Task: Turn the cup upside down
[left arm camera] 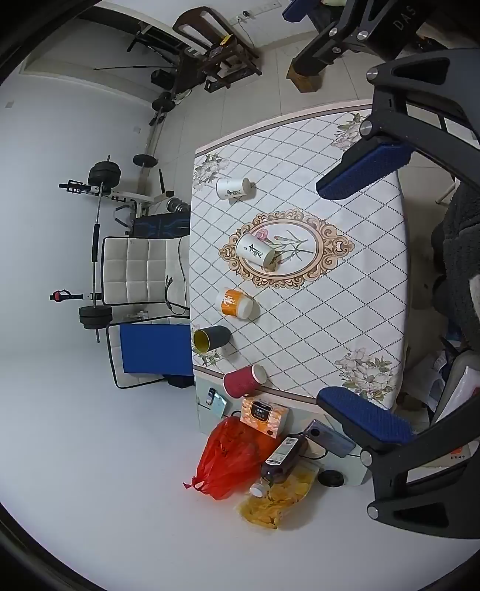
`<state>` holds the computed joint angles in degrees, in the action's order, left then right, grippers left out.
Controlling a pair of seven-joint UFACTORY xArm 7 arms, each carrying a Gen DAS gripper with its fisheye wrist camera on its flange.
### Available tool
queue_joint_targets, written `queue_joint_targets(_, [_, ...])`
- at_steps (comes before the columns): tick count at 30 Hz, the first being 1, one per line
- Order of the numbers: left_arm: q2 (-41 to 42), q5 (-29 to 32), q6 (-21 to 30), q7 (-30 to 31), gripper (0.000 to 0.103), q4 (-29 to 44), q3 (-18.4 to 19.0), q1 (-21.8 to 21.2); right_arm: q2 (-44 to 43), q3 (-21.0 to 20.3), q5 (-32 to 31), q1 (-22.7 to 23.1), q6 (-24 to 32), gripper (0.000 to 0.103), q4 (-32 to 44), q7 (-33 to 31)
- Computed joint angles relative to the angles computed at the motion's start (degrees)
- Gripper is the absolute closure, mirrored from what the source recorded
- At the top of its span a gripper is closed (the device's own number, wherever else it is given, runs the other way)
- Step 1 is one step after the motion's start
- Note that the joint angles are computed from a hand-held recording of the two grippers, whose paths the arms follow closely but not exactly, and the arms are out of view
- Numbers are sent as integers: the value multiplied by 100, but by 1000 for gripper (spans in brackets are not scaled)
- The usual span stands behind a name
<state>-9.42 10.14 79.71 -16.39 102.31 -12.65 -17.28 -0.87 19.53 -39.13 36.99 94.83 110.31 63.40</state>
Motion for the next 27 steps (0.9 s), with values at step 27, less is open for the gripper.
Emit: queue_joint_targets(27, [294, 52, 99, 6, 0, 459, 41, -66, 7, 33, -42, -48, -24, 0, 33, 21])
